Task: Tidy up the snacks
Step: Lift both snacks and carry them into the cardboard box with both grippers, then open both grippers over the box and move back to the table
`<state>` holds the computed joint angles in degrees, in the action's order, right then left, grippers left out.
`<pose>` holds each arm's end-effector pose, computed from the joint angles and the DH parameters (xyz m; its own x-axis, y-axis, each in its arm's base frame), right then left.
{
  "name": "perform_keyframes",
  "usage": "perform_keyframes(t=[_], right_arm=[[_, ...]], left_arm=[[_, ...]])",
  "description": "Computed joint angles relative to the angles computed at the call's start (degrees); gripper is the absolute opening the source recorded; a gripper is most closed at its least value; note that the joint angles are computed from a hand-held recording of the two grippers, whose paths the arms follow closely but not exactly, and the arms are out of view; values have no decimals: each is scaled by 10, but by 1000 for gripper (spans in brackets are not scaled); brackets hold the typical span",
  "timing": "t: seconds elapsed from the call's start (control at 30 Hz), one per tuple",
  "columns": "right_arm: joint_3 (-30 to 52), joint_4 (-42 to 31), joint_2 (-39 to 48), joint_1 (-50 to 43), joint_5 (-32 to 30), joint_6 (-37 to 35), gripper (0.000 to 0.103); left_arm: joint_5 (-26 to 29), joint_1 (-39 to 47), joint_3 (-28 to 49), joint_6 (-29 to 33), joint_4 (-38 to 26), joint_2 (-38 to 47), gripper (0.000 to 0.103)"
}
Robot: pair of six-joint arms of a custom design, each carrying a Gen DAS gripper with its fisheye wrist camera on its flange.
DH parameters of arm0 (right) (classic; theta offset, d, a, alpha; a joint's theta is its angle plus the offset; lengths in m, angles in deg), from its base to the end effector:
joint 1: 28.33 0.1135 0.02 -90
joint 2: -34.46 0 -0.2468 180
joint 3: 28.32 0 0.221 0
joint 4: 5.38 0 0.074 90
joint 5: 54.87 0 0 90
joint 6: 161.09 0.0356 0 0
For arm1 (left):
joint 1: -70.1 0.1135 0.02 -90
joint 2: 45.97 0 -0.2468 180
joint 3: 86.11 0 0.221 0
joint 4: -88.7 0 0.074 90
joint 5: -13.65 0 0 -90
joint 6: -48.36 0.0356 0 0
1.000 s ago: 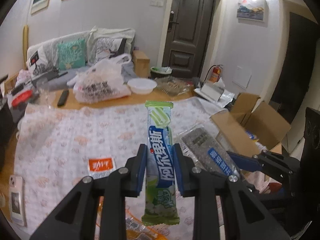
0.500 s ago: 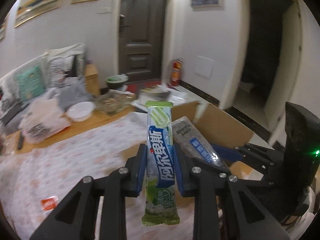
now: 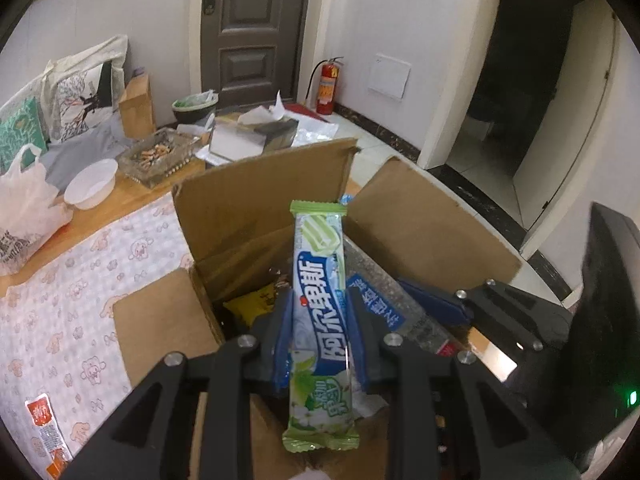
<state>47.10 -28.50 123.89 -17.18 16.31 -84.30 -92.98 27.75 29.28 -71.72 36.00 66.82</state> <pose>0.3096 0.0727 0.2418 -0.4771 -0.3145 -0.8207 -0.5592 0.8290 0.0074 0.3067 -0.2658 0.2681 -0.7461 0.0303 -0.6651 0.1570 0.9788 -0.1315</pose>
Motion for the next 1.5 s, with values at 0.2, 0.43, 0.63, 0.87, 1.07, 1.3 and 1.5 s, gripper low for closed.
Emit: perform_keyframes(t=[0.2, 0.43, 0.63, 0.87, 1.07, 1.3, 1.5], right_arm=[[-12, 18, 0, 1, -2, 1, 36], [-27, 20, -20, -1, -11, 5, 39], [-31, 14, -35, -4, -21, 16, 44], [-42, -5, -69, 20, -35, 24, 50], [-56, -16, -108, 85, -30, 43, 51], [-60, -12, -129, 212, 25, 80, 52], [-39, -8, -80, 344, 82, 109, 52]], left_arm=[[-2, 6, 23, -1, -16, 26, 23], [-10, 9, -8, 0, 4, 1, 36], [-21, 7, -48, -1, 14, -36, 47], [-60, 0, -156, -13, 22, -141, 55], [-104, 2, -284, -38, 8, -284, 55], [-140, 33, -447, -74, -37, -481, 57], [-110, 112, -584, -69, -76, -666, 59]])
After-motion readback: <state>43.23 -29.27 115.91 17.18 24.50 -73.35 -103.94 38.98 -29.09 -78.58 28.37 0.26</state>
